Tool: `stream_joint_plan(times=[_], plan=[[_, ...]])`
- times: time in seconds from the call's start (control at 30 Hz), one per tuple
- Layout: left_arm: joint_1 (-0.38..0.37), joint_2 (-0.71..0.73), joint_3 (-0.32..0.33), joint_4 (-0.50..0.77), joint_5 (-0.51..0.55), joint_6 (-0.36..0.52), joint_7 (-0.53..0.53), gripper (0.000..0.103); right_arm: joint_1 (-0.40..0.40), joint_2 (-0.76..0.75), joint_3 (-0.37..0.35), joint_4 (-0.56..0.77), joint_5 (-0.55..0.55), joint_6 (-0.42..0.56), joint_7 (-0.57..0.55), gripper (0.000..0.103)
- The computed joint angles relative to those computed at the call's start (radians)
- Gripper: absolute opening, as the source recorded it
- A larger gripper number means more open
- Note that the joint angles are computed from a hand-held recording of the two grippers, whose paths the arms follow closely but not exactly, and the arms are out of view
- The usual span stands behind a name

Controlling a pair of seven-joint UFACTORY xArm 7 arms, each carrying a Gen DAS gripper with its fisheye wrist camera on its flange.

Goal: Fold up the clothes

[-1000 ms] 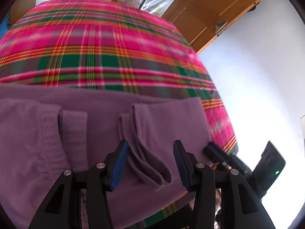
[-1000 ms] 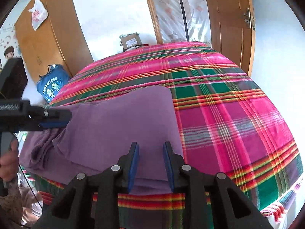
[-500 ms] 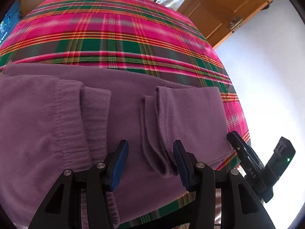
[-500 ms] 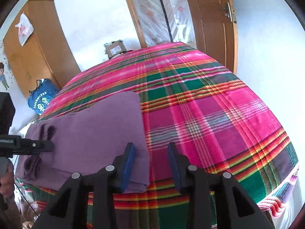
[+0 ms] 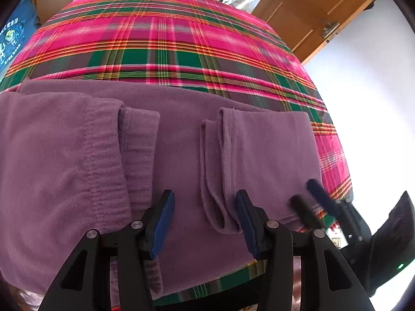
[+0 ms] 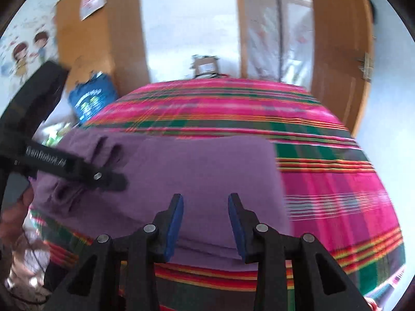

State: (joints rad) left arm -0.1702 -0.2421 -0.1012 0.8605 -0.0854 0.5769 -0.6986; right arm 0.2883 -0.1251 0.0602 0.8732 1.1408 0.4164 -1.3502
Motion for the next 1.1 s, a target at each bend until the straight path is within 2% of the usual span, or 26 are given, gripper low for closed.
stream_joint_plan(times=[0.1, 0.2, 0.33, 0.4, 0.47, 0.63, 0.73, 0.87, 0.93, 1.1], plan=[[0.004, -0.004, -0.005, 0.013, 0.015, 0.042, -0.013, 0.051, 0.007, 0.012, 0.021, -0.012, -0.073, -0.025, 0.041, 0.036], [0.005, -0.019, -0.005, 0.020, 0.019, 0.053, -0.026, 0.051, 0.019, 0.006, 0.018, -0.006, -0.058, -0.027, 0.036, 0.036], [-0.002, -0.051, 0.005, 0.001, -0.021, 0.012, -0.011, 0.051, 0.035, 0.004, 0.012, 0.028, 0.007, 0.056, -0.013, 0.036], [0.003, -0.073, 0.004, -0.013, -0.019, -0.001, -0.017, 0.051, 0.043, 0.017, 0.030, 0.036, -0.007, 0.051, 0.002, 0.036], [0.008, -0.092, 0.002, -0.025, -0.015, -0.014, -0.025, 0.051, 0.053, 0.028, 0.050, 0.033, -0.031, 0.030, 0.009, 0.036], [0.025, -0.141, -0.001, -0.059, -0.005, -0.042, -0.057, 0.051, 0.107, 0.006, 0.078, -0.021, 0.016, -0.102, -0.105, 0.036], [0.044, -0.168, -0.006, -0.078, 0.016, -0.045, -0.087, 0.051, 0.116, 0.000, 0.063, -0.012, 0.015, -0.049, -0.105, 0.036], [0.068, -0.220, -0.003, -0.116, 0.031, -0.036, -0.115, 0.051, 0.122, 0.014, 0.072, -0.011, -0.025, -0.042, -0.061, 0.038], [0.084, -0.255, -0.001, -0.144, 0.039, -0.031, -0.133, 0.051, 0.134, 0.006, 0.078, -0.028, -0.002, -0.070, -0.097, 0.038], [0.127, -0.347, 0.011, -0.221, 0.052, -0.019, -0.171, 0.051, 0.138, -0.027, 0.063, -0.038, -0.023, -0.026, -0.066, 0.038]])
